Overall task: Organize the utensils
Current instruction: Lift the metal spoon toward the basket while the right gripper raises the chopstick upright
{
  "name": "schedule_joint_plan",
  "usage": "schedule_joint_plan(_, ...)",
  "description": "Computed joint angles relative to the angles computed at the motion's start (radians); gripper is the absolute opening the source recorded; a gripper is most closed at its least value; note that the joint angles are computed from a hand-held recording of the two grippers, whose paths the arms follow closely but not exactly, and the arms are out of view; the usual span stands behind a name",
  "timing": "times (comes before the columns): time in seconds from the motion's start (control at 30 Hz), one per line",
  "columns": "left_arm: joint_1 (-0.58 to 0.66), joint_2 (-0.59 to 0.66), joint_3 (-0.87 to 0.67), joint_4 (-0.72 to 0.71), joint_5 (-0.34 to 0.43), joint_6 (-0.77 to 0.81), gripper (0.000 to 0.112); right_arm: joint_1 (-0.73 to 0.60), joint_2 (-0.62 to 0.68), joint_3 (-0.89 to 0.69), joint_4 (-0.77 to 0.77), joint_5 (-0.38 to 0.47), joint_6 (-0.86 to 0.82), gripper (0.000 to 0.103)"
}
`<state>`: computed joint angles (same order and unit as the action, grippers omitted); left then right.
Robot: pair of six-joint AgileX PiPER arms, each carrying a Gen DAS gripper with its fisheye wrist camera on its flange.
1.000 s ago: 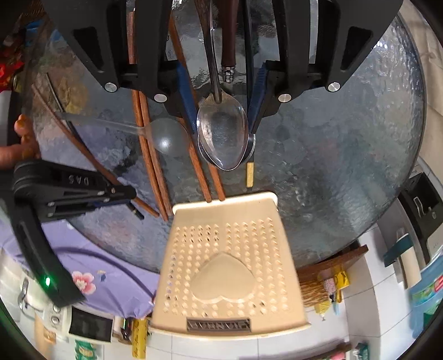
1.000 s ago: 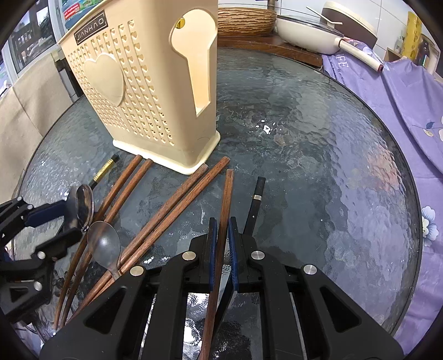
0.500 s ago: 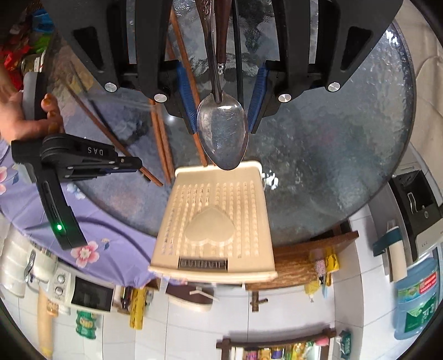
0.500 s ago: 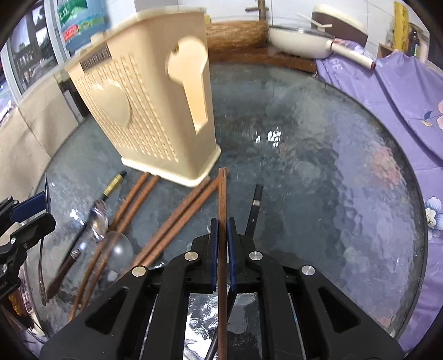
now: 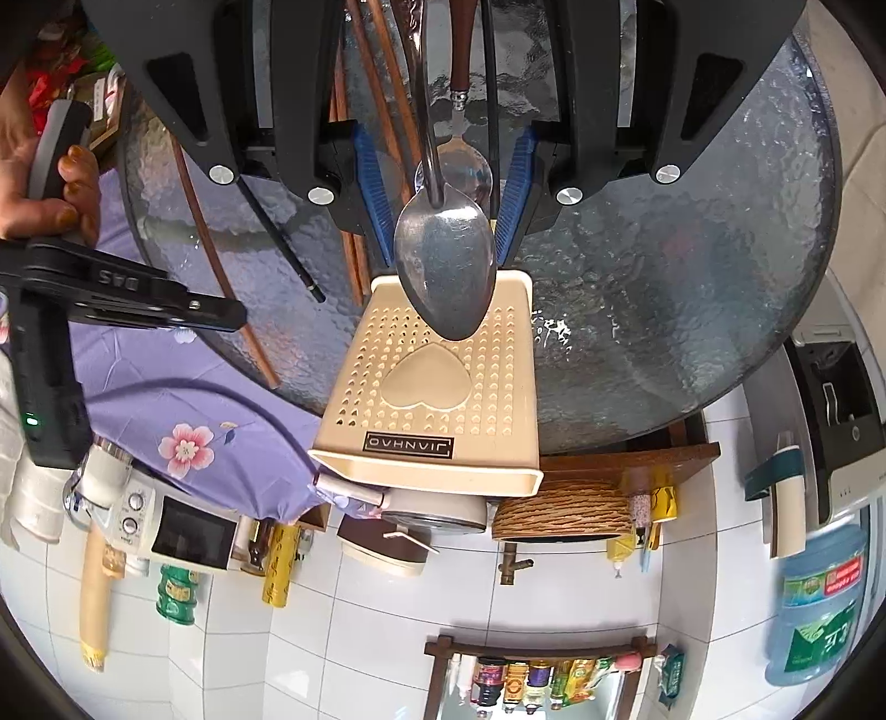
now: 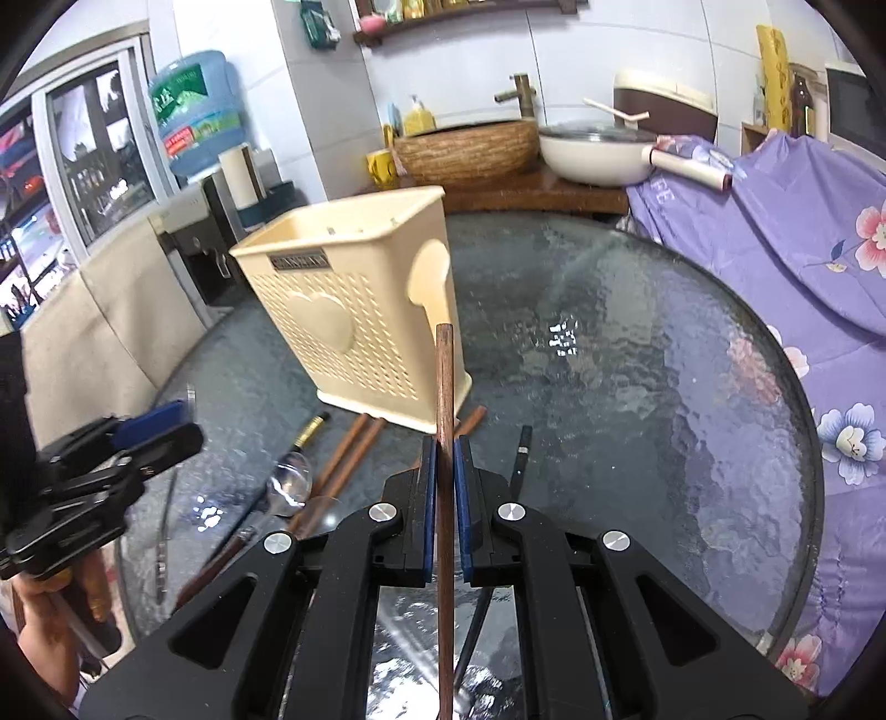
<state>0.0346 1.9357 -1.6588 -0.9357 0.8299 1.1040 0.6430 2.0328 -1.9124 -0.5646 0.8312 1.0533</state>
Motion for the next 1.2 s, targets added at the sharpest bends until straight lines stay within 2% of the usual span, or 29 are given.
schedule_joint_plan(0.37, 0.019, -0.002, -0.012, -0.055, 0.034, 0.006, 0.036, 0.048, -0.072, 0.051, -0.07, -0.02, 0.05, 0.007)
schedule_joint_plan(0.47, 0.024, 0.013, -0.041, -0.058, 0.074, -0.005, 0.037, 0.054, -0.071, 0.041, -0.067, -0.011, 0.038, 0.007)
schedule_joint_plan(0.83, 0.01, 0.01, -0.02, -0.037, 0.036, -0.009, 0.037, 0.06, -0.06, 0.029, -0.073, 0.007, 0.041, 0.007)
schedule_joint_plan(1.03, 0.018, -0.02, 0.012, -0.07, 0.013, 0.035, 0.037, 0.06, -0.061, 0.02, -0.073, 0.009, 0.037, 0.007)
schedule_joint_plan(1.2, 0.029, -0.036, 0.012, -0.08, 0.031, 0.048, 0.036, 0.057, -0.084, 0.037, -0.06, -0.019, 0.045, 0.007)
